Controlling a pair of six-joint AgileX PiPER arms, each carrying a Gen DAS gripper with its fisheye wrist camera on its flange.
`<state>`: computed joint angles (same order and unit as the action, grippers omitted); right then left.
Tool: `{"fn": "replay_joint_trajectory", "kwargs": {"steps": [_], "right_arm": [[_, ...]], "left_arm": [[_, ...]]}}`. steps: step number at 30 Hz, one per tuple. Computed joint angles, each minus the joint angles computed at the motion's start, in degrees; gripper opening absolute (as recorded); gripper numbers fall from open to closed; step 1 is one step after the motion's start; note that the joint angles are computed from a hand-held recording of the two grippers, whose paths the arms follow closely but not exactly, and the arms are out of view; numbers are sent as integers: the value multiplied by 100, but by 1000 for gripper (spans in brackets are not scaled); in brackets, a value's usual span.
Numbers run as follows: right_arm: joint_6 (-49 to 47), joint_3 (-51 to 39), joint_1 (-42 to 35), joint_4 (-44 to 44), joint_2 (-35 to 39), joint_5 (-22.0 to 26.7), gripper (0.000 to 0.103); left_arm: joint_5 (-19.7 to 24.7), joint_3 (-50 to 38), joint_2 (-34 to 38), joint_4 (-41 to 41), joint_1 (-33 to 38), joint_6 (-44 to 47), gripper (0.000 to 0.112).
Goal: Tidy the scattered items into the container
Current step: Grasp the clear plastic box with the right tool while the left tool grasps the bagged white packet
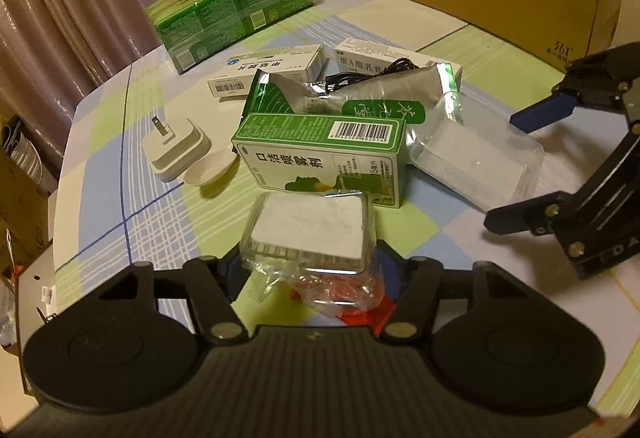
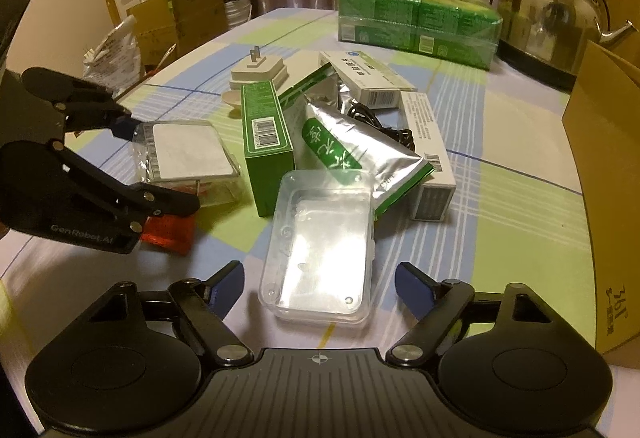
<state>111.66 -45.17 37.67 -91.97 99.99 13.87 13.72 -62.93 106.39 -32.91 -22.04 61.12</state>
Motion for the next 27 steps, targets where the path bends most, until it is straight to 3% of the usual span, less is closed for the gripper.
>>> {"fn": "replay_joint_trajectory", "kwargs": {"steps": [5, 10, 15, 21, 27], "right_arm": [[-37, -19, -13, 40, 10, -6, 73], [-128, -59, -29, 106, 39, -20, 66], [-260, -91, -30, 238, 44, -29, 60], [-364, -125, -73, 449, 29, -96, 57], [-30, 46, -43, 188, -182, -78, 56]], "left_arm": [[155, 147, -172, -344, 45, 166, 51], [-20, 343, -257, -626, 6, 413, 51], [-178, 323, -214, -362, -88, 111, 59], [-204, 183, -97, 20, -171, -301, 60], [-111, 194, -208, 473, -185, -940, 44]]}}
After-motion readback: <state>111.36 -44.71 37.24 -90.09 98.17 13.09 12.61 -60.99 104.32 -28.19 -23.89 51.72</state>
